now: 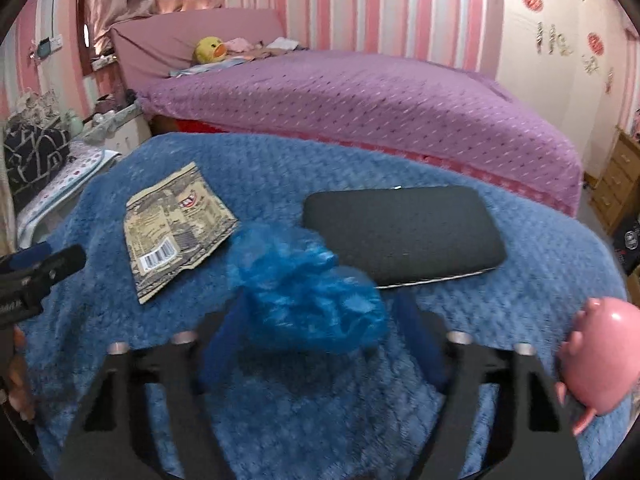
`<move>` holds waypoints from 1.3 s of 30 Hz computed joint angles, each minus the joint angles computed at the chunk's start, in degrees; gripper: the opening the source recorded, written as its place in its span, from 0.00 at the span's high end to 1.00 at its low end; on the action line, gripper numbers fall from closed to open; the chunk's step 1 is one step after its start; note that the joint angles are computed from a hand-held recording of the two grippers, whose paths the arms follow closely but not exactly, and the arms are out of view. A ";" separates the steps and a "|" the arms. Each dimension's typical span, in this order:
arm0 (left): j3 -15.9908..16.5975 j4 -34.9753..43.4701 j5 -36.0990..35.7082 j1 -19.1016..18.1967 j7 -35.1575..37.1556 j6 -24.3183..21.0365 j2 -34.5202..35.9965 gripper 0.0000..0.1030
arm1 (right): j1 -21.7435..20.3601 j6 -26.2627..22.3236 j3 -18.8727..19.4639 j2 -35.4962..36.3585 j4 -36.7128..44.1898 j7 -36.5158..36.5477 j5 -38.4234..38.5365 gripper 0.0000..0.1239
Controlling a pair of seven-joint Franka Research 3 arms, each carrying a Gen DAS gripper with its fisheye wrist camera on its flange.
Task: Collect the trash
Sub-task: 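Grasp the snack wrapper with the left tool while the right tool grasps the blue plastic bag, then carry the wrapper and blue bag in both tools over the basket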
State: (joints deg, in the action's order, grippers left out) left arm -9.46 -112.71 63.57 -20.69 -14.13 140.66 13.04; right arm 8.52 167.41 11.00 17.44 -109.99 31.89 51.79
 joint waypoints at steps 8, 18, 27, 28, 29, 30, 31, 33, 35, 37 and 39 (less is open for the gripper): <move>0.58 12.70 -7.41 -1.35 10.88 -4.22 9.36 0.06 | -4.88 0.45 2.69 -3.99 -1.72 -19.70 23.27 0.81; 4.17 21.02 -13.84 -4.41 14.20 -4.47 16.30 0.57 | -2.95 -1.31 -5.83 -9.31 -6.17 -24.77 29.66 0.81; 5.22 13.85 -11.03 -4.78 8.70 4.21 11.30 1.00 | -1.99 -0.80 -9.14 -13.83 -10.60 -33.38 36.85 0.81; 5.12 13.03 -10.11 -5.35 7.76 3.51 10.34 1.00 | -2.13 -1.28 -9.62 -14.52 -11.28 -33.33 36.59 0.81; 4.98 11.79 -8.66 -5.97 6.25 3.24 8.95 1.00 | -2.26 -1.68 -10.03 -15.32 -12.13 -33.49 36.65 0.81; 4.64 11.01 -7.83 -5.94 5.47 3.38 8.13 1.00 | -2.35 -1.98 -10.41 -16.28 -13.15 -33.25 36.36 0.81; 4.11 9.88 -6.94 -6.19 4.61 3.15 6.82 1.00 | -2.19 -1.86 -10.57 -17.01 -13.95 -33.10 36.26 0.81; 2.73 7.50 -5.49 -6.71 2.72 2.16 3.96 1.00 | -2.10 -1.84 -11.11 -18.49 -15.69 -32.02 34.95 0.81; 1.24 5.35 -4.58 -6.60 1.09 2.39 1.73 1.00 | -2.10 -2.18 -11.74 -20.08 -17.51 -31.11 34.08 0.81; -0.35 4.15 -3.66 -7.01 0.22 0.91 -0.09 1.00 | -2.10 -2.43 -12.35 -21.68 -19.46 -30.45 33.33 0.81; -1.91 3.55 -3.16 -7.45 -0.14 -0.56 -1.18 1.00 | -1.95 -2.11 -12.79 -23.43 -21.65 -30.07 32.59 0.81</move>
